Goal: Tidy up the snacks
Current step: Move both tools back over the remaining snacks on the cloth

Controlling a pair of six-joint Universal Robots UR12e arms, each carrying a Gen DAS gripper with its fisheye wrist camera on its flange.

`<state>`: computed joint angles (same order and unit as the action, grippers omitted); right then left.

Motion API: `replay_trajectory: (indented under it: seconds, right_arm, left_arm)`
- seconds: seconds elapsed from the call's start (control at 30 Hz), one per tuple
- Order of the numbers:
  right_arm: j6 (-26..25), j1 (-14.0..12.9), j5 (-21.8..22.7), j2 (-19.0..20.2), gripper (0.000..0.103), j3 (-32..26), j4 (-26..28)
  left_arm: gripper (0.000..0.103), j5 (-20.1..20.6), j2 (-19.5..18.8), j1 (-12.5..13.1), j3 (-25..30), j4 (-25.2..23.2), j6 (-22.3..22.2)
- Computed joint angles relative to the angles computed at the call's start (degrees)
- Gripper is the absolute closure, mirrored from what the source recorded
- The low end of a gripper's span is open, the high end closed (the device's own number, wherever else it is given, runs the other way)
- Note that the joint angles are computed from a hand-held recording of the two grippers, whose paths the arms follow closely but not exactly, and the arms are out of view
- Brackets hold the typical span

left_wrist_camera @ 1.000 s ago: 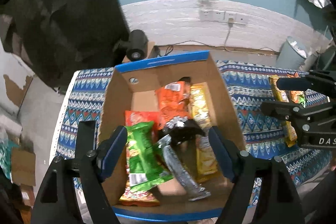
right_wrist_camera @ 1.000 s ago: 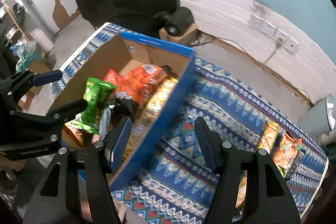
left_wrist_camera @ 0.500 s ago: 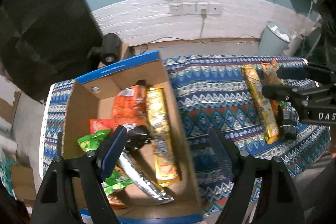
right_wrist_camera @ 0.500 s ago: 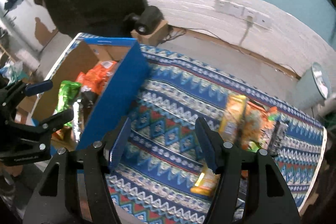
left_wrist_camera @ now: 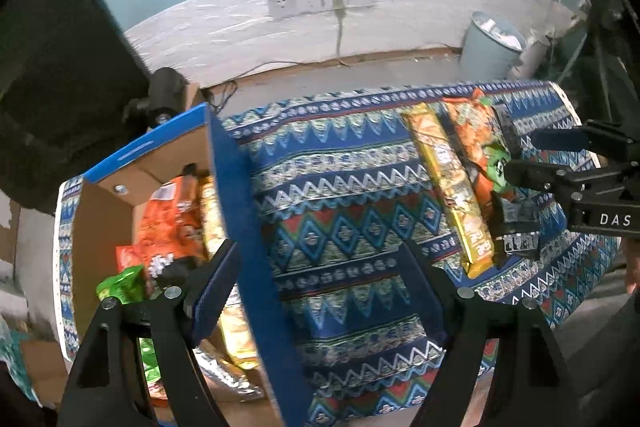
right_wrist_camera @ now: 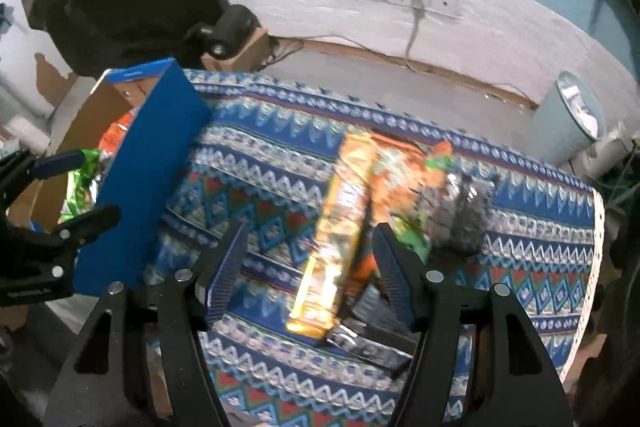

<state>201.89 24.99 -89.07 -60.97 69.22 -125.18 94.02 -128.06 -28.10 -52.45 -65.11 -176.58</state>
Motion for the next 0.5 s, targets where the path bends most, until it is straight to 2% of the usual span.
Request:
replay_trajectory:
  seconds: [0.3, 0.5]
  right_arm:
    - [2.19, -2.13, 1.07, -2.59, 0.038, 7.08, -1.3]
    - [5.15, -3.98, 7.15, -3.77, 0.038, 11.23, -4.02]
  left_arm:
    - [0.022, 1.36, -2.33, -1.83, 2.04, -2.25, 2.64]
    - [0.022, 0.08, -3.38, -2.2, 2.81, -3.31, 1.78]
